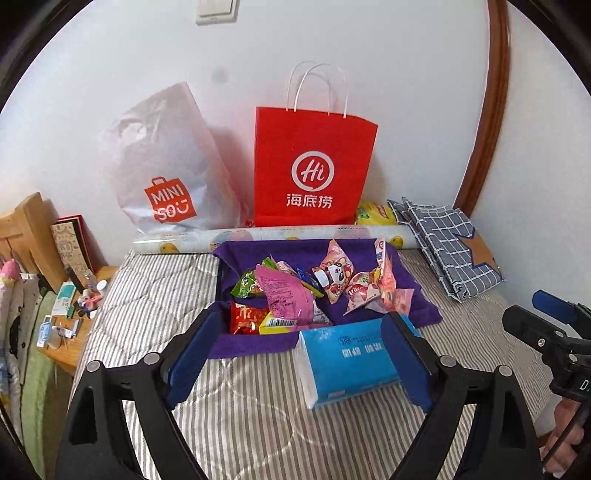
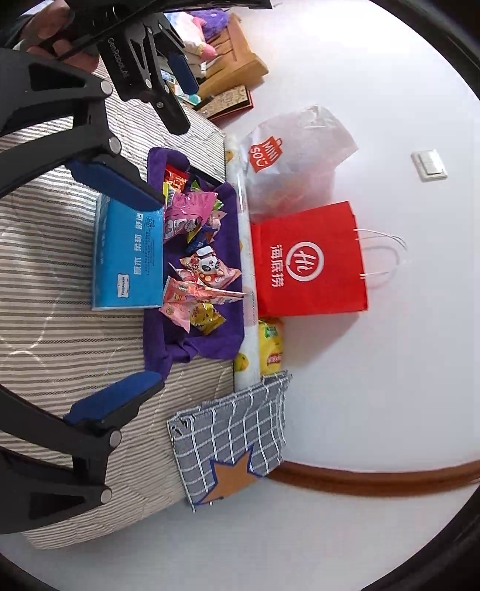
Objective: Organize snacks
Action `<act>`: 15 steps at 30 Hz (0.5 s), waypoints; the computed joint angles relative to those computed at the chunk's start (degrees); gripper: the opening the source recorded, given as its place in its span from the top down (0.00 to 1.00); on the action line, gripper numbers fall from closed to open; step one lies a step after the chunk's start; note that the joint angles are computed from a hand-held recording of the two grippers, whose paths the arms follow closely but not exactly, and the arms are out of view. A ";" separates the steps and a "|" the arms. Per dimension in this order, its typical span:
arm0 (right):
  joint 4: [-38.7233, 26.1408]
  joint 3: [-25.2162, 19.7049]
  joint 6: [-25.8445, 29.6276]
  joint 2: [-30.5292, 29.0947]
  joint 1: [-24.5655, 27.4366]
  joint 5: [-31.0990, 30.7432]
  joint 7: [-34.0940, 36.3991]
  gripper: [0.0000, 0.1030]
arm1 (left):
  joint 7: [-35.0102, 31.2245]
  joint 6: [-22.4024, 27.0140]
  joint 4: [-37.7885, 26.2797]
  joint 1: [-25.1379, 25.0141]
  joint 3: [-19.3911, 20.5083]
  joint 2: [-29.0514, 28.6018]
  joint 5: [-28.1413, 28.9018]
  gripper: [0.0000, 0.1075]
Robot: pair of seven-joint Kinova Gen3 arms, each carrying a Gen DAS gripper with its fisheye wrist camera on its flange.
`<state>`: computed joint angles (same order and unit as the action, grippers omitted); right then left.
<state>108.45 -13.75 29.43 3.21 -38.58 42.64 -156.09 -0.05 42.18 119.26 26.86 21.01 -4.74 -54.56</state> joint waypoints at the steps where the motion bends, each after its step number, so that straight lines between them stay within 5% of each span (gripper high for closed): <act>1: 0.35 -0.07 0.14 -0.47 -0.12 0.08 -0.43 0.08 | 0.06 0.76 -0.06 0.33 0.35 -0.41 0.35 0.16; 8: 1.96 -1.30 0.36 -2.74 1.40 -3.84 0.60 0.07 | 2.13 5.76 -0.54 1.78 2.94 -1.62 1.54 0.13; 15: 3.58 -4.25 3.05 -4.98 2.15 -0.24 -3.90 0.07 | 4.09 9.72 -1.50 3.61 4.62 -1.31 0.94 0.13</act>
